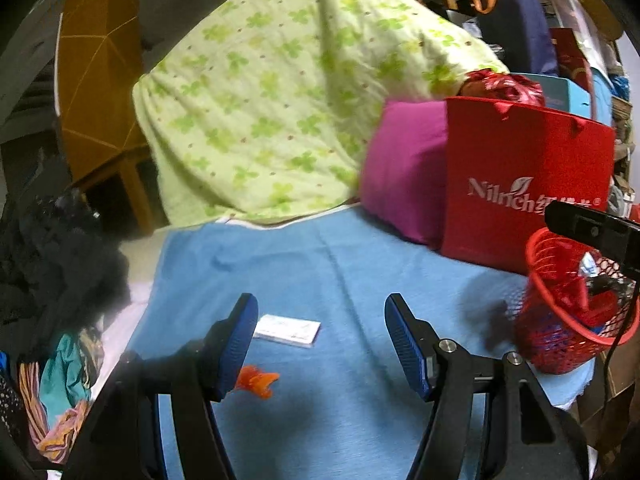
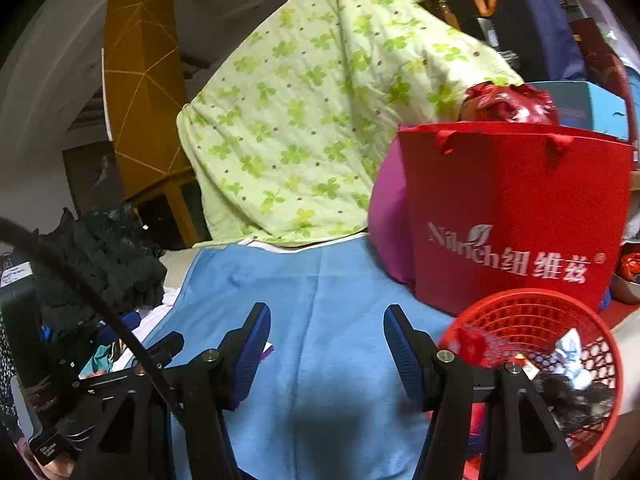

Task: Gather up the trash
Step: 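Move both open tools back over the blue blanket, then grasp the white printed medicine box with the right tool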

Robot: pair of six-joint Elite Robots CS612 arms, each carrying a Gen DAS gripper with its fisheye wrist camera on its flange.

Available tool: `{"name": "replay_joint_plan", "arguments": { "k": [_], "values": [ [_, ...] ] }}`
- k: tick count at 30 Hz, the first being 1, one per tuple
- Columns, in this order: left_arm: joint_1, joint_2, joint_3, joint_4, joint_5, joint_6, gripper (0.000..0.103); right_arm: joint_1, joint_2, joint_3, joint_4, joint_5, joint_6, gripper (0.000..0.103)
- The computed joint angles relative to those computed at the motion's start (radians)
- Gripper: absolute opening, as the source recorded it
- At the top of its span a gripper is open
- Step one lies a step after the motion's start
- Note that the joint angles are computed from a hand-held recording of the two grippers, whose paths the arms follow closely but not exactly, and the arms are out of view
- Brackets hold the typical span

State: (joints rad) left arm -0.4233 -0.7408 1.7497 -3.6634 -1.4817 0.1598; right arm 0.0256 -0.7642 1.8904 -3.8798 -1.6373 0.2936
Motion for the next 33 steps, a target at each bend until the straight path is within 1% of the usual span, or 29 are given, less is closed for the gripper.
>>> {"name": "replay_joint_plan", "arguments": {
  "k": [6, 17, 22, 28, 33],
  "values": [
    [0.028, 0.018, -0.028, 0.041, 0.01, -0.022, 0.067, 0.014, 0.026, -0.057, 0.059, 0.021, -0.01, 0.064],
    [0.063, 0.052, -0.076, 0.106, 0.02, -0.047, 0.067, 0.039, 0.073, -0.157, 0.166, 0.053, -0.037, 0.064],
    [0.08, 0.074, -0.106, 0.146, 0.02, -0.062, 0.067, 0.045, 0.097, -0.203, 0.222, 0.076, -0.045, 0.064],
    [0.109, 0.112, -0.154, 0.223, 0.028, -0.094, 0.067, 0.044, 0.149, -0.297, 0.354, 0.145, -0.053, 0.064],
    [0.14, 0.152, -0.202, 0.333, 0.035, -0.141, 0.067, 0.043, 0.207, -0.388, 0.471, 0.193, -0.037, 0.064]
  ]
}}
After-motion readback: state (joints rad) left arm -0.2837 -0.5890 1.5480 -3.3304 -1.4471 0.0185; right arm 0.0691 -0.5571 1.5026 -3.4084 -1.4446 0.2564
